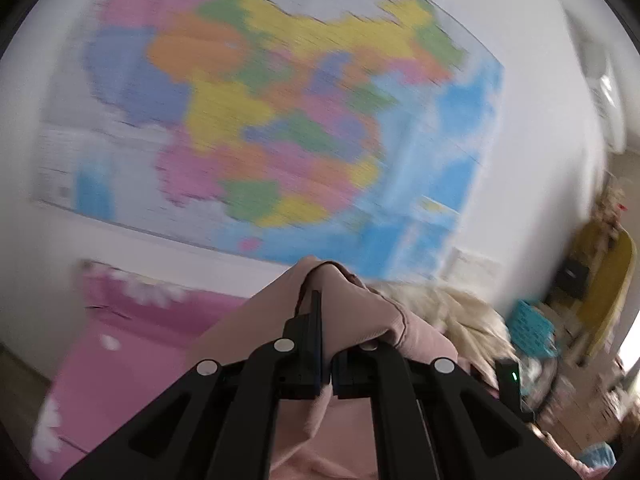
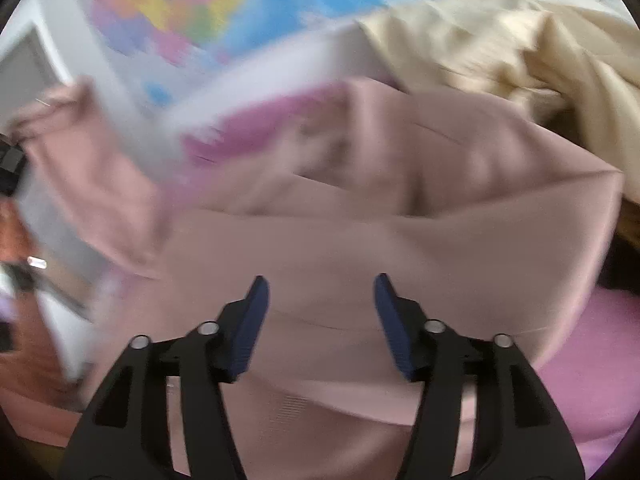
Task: Fold large clothes
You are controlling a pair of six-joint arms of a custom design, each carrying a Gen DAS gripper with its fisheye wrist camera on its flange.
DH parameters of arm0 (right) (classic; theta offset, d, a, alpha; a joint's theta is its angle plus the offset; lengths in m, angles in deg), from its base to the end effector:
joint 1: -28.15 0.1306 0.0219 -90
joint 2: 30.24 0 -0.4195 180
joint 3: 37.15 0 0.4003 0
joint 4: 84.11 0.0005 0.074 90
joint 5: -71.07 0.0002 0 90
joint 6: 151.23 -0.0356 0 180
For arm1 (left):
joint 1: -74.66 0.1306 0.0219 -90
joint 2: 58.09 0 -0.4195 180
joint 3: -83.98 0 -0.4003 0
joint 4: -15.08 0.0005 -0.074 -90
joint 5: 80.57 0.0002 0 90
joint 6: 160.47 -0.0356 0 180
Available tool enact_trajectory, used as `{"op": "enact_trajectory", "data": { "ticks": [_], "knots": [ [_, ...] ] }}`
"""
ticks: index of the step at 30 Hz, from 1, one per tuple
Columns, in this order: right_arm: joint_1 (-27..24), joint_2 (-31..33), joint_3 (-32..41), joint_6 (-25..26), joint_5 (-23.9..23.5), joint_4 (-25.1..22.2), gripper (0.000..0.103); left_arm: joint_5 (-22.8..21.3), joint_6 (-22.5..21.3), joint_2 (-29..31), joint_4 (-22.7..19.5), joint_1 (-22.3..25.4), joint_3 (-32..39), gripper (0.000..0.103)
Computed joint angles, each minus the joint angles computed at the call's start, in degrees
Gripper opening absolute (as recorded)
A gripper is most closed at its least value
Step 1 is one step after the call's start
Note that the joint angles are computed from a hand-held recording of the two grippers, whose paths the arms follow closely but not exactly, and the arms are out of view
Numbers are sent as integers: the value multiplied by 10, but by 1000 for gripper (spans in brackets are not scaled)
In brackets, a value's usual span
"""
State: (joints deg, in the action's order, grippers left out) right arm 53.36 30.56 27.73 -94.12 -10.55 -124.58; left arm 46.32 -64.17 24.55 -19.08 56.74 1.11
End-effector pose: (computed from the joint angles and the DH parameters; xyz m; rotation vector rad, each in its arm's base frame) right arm 0.2778 0.1245 0.4603 0.2313 2.2157 0.4036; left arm 0.4235 -0.1599 0.6121 0.6338 1.8373 -0.8967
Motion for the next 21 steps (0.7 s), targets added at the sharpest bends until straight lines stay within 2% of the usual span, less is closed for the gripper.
{"op": "enact_trajectory", "data": {
  "ticks": [4, 6, 8, 9, 11, 13, 15, 17, 21],
  "knots": [
    [4, -6, -2, 5, -69, 57, 63, 9, -35, 17, -32, -72, 0, 3],
    [-3, -21, -17, -8, -116, 99, 67, 12, -38, 32, -47, -100, 3, 3],
    [-24, -46, -46, -45, -173, 152, 78, 8, -53, 51, -66, -135, 7, 3],
    [-37, -58, -62, -67, -204, 180, 80, 0, -59, 57, -70, -148, 5, 3],
    [-47, -76, -86, -105, -226, 216, 81, -11, -70, 75, -84, -175, 5, 3],
    [-57, -97, -107, -132, -231, 227, 83, -23, -76, 95, -96, -195, 5, 3],
    [-82, -114, -138, -188, -260, 253, 83, -30, -80, 109, -109, -206, 5, 3],
    [-100, -115, -153, -226, -280, 258, 83, -27, -83, 121, -118, -215, 2, 4],
    [-116, -90, -167, -275, -325, 284, 88, -58, -100, 134, -127, -235, -8, 4]
  ]
}}
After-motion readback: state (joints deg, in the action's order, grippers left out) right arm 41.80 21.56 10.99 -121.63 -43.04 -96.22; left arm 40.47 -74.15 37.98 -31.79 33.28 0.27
